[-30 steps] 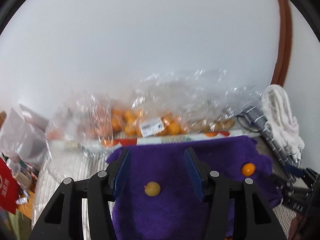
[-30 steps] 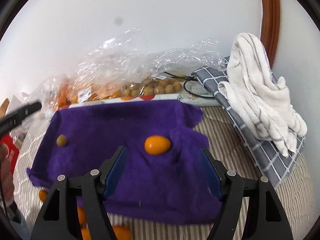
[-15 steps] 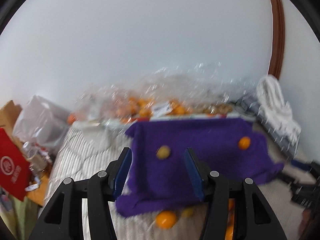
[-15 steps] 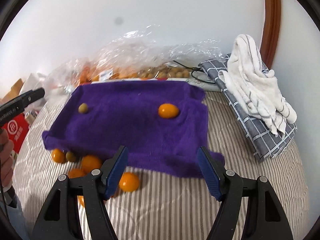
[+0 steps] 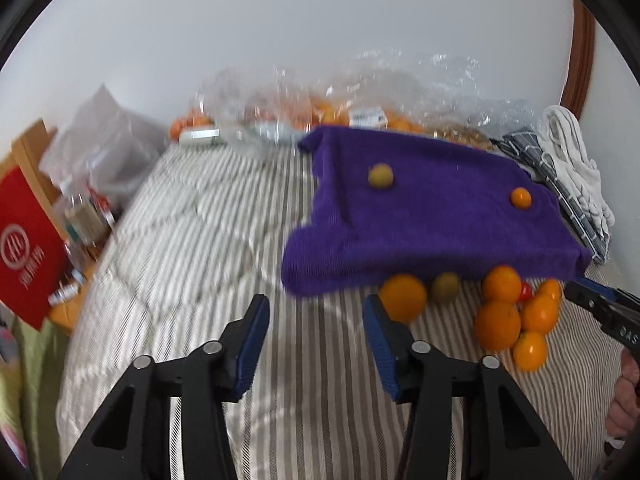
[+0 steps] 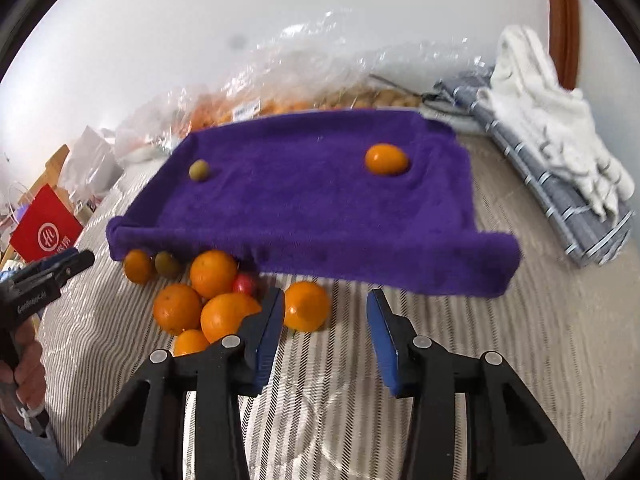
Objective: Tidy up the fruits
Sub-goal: 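Grasp a round orange with the right gripper while the left grasps another orange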
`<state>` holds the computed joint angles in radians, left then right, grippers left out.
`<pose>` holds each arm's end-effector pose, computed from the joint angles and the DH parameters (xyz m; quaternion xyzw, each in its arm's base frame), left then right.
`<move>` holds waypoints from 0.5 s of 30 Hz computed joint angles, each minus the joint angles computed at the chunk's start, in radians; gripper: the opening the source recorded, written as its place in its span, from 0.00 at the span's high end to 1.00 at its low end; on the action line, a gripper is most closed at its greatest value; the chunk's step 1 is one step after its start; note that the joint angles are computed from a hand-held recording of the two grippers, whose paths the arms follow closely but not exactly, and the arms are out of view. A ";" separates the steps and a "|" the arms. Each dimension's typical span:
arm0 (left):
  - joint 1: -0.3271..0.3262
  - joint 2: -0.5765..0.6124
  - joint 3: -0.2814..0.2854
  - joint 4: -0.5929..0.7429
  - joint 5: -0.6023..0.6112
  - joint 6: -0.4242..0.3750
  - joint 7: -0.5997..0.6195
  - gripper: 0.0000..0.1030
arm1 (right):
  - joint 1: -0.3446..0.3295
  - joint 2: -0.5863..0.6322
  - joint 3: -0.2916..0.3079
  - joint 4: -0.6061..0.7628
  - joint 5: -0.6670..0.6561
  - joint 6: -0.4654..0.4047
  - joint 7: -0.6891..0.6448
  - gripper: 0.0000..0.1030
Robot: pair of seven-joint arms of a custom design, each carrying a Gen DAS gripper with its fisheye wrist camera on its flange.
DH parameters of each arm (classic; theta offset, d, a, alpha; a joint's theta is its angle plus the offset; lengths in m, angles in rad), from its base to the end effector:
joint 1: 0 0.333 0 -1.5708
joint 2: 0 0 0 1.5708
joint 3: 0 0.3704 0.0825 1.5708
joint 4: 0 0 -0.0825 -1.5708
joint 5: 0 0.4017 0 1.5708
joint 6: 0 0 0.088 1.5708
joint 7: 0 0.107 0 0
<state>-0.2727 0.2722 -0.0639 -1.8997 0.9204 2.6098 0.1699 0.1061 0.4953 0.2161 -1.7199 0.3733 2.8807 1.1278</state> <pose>0.6347 -0.2366 0.4425 -0.7688 0.5315 -0.2212 0.2783 0.7272 0.1916 0.4161 -0.7738 0.5268 -0.1409 0.3222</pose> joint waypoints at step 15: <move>0.015 0.034 0.001 0.005 -0.101 0.168 0.084 0.56 | 0.009 0.024 -0.013 0.018 -0.027 0.008 0.000 0.70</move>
